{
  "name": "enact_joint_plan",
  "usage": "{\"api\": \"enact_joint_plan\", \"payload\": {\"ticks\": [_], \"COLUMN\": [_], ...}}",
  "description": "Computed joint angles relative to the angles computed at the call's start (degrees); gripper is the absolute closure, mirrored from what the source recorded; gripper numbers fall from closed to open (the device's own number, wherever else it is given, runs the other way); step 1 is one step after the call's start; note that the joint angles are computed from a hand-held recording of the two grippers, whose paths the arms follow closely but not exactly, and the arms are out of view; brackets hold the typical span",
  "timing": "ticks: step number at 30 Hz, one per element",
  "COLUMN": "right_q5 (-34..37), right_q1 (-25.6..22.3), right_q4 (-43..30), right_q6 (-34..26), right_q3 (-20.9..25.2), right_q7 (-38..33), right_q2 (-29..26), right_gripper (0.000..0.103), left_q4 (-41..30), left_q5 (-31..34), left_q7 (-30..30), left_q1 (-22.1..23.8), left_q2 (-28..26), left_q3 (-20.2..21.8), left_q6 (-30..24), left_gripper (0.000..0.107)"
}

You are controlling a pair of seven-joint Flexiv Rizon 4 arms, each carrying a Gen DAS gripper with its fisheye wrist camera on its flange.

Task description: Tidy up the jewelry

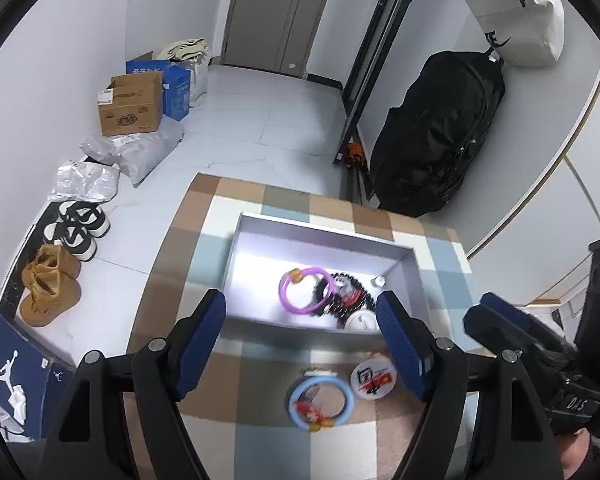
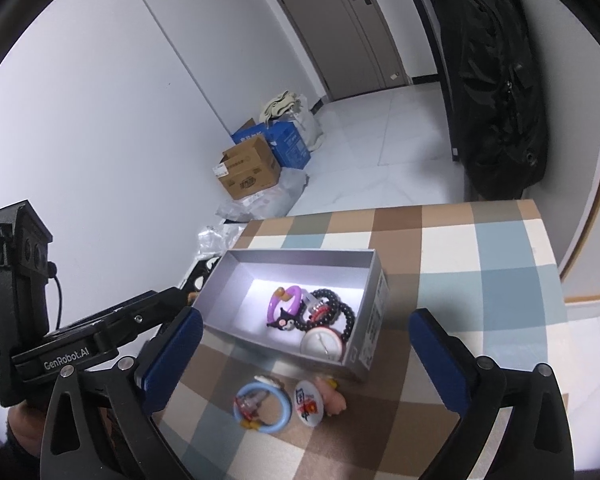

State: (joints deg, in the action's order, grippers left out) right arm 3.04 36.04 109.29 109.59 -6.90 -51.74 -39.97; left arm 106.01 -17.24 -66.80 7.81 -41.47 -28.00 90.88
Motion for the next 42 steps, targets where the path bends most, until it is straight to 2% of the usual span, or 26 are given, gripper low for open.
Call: {"api": "enact_joint_plan", "payload": {"ticks": [3,5,9,15,17,23,25,27,29,34,41,42], "right_q5": [1.28,1.8,2.81,3.44,3.62,3.55,3.59,3.57,3.57,3.49,3.64,3.64], "right_q1": [2.61,4.0,7.18,9.87,10.95,11.11,11.37,11.43,11.34,10.24,9.42,9.29], "right_q4": [1.39,2.08,3.44,5.69,6.49,7.69,7.96,8.11,8.16,8.23,8.59,8.6], "right_q6": [0.28,-0.05,-0.38,-1.15,-1.55,-2.2,-2.06,-1.91,-1.78,-1.56,-1.14,-1.17], "right_q3": [-2.36,-3.58,-6.23,-7.75,-8.6,-8.55,-8.83,-8.91,-8.9,-7.86,-7.03,-6.92], "right_q7": [-0.74,-1.31,-2.54,-3.94,-4.25,-3.76,-3.64,-3.63,-3.69,-3.57,-3.83,-3.83], "right_q2": [0.42,0.65,0.86,1.57,1.73,2.11,2.18,2.28,2.3,2.62,3.0,3.01], "right_gripper": [0.0,0.0,0.0,0.0,0.0,0.0,0.0,0.0,0.0,0.0,0.0,0.0], "left_q4": [1.2,1.99,3.49,4.64,4.69,3.94,4.09,3.32,2.76,2.25,1.58,1.19], "left_q5": [1.14,2.46,4.56,6.73,7.32,7.49,7.23,7.01,6.8,5.75,5.67,5.8], "left_q7": [-0.31,-0.94,-2.32,-2.53,-2.38,-1.34,-0.56,-0.18,0.48,1.12,2.59,2.88], "left_q1": [-1.1,-1.77,-1.0,-1.93,-3.91,-5.88,-4.66,-6.1,-7.28,-9.03,-10.55,-11.1], "left_q2": [0.33,0.43,0.53,0.35,0.26,-0.1,-0.51,-0.64,-0.8,-1.02,-1.25,-1.34], "left_q3": [1.65,2.83,3.02,5.14,7.42,9.2,7.55,9.05,10.3,11.86,12.26,12.83], "left_q6": [2.71,4.8,5.7,4.0,4.43,2.44,1.99,0.88,-0.59,-1.46,-1.97,-2.43], "left_gripper": [0.032,0.026,0.024,0.024,0.024,0.024,0.03,0.048,0.053,0.06,0.061,0.07]}}
